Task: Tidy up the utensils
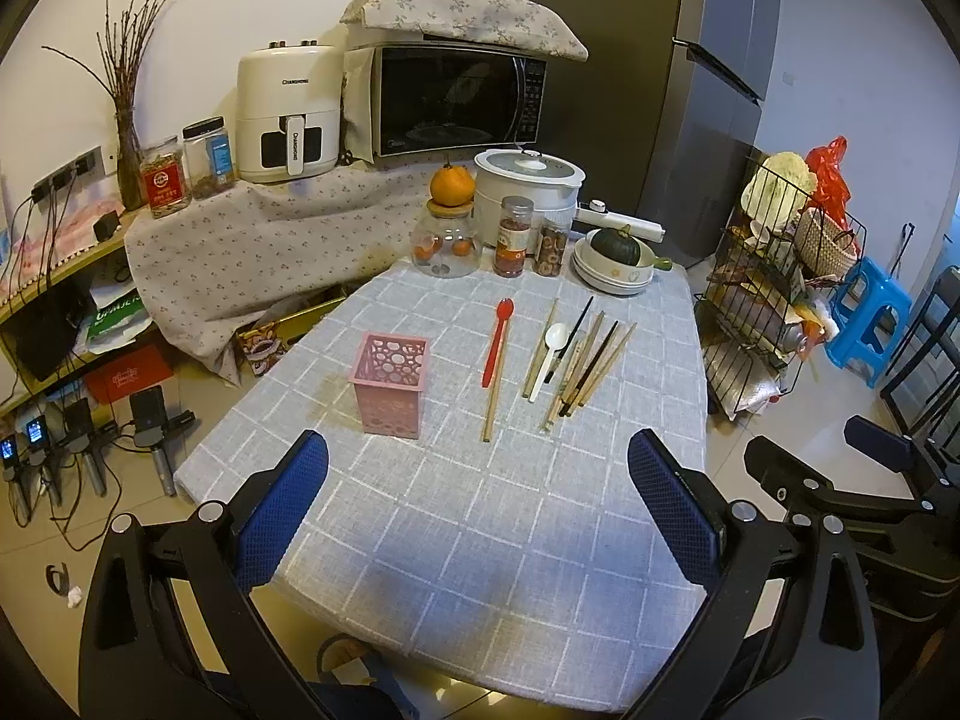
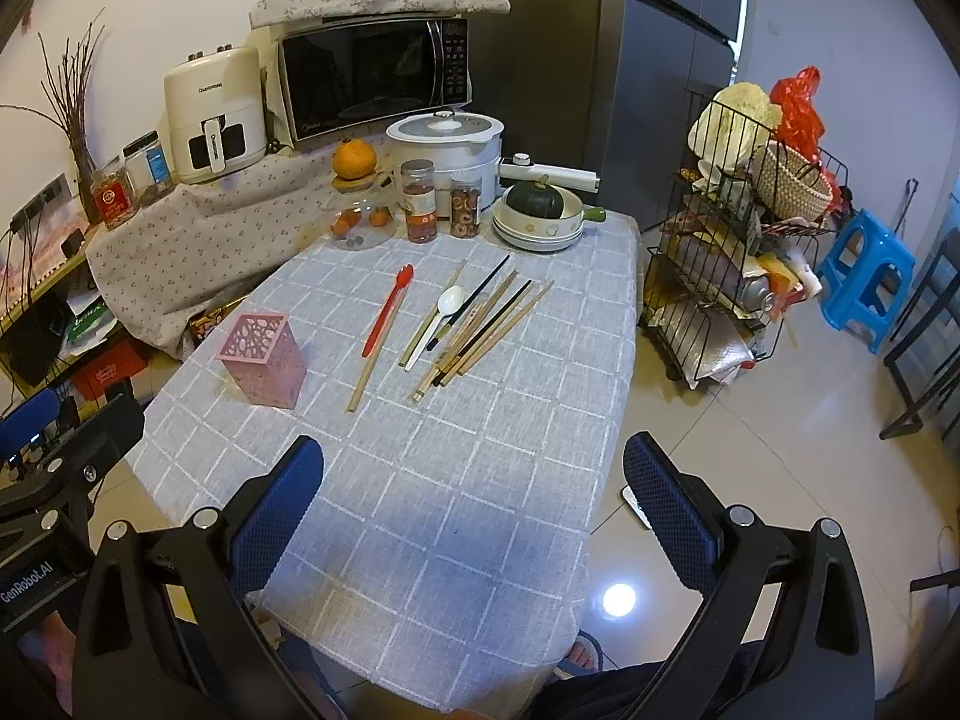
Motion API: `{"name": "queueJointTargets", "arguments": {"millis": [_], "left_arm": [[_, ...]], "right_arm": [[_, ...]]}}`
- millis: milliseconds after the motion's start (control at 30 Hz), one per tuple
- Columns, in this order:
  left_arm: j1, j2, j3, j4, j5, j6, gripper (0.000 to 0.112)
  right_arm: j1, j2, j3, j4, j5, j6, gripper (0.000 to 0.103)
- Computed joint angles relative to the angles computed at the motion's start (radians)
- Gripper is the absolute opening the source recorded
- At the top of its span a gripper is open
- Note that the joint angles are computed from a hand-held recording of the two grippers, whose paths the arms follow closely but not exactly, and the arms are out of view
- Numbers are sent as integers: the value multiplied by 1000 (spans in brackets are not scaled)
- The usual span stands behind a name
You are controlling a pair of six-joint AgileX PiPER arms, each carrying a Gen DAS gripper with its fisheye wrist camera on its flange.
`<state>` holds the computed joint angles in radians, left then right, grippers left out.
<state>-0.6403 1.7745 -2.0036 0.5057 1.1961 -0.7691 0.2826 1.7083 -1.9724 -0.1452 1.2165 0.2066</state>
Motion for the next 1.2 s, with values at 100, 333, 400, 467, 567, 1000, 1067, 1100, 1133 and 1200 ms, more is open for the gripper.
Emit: {"name": "queueJointTargets", "arguments": {"millis": [100, 333, 400, 467, 567, 1000, 1067, 1100, 1133, 1200], "left_arm": [[-3, -1, 3, 3, 0, -3, 96], [-2, -2, 5, 2, -3, -3, 96], [-3, 1, 0, 4, 1, -3, 96], [-3, 3, -4, 3, 3, -2, 96], [-4, 4, -5, 4, 4, -4, 96], [-4, 5, -7, 4, 6, -4, 96], [-3, 5, -7, 4, 5, -3, 96], [-3, 5, -7, 3, 5, -2, 96], [-3, 5, -9, 3, 7, -2, 96], [-2, 5, -9, 2, 6, -1, 96]], "right_arm": [[-10, -2, 3, 7, -3, 0, 98], [-15, -1, 1, 4, -2, 11, 98], [-14, -1, 0, 1, -2, 15, 98], [-13, -3, 3, -2, -3, 18, 98], [-14, -4, 4, 0, -4, 14, 98], [-9, -7, 4, -3, -2, 15, 98], [-9, -7, 5, -3, -4, 15, 98], [-9, -8, 6, -4, -4, 15, 98], [-9, -7, 5, -3, -4, 16, 98], [-11, -7, 5, 3, -3, 14, 98]]}}
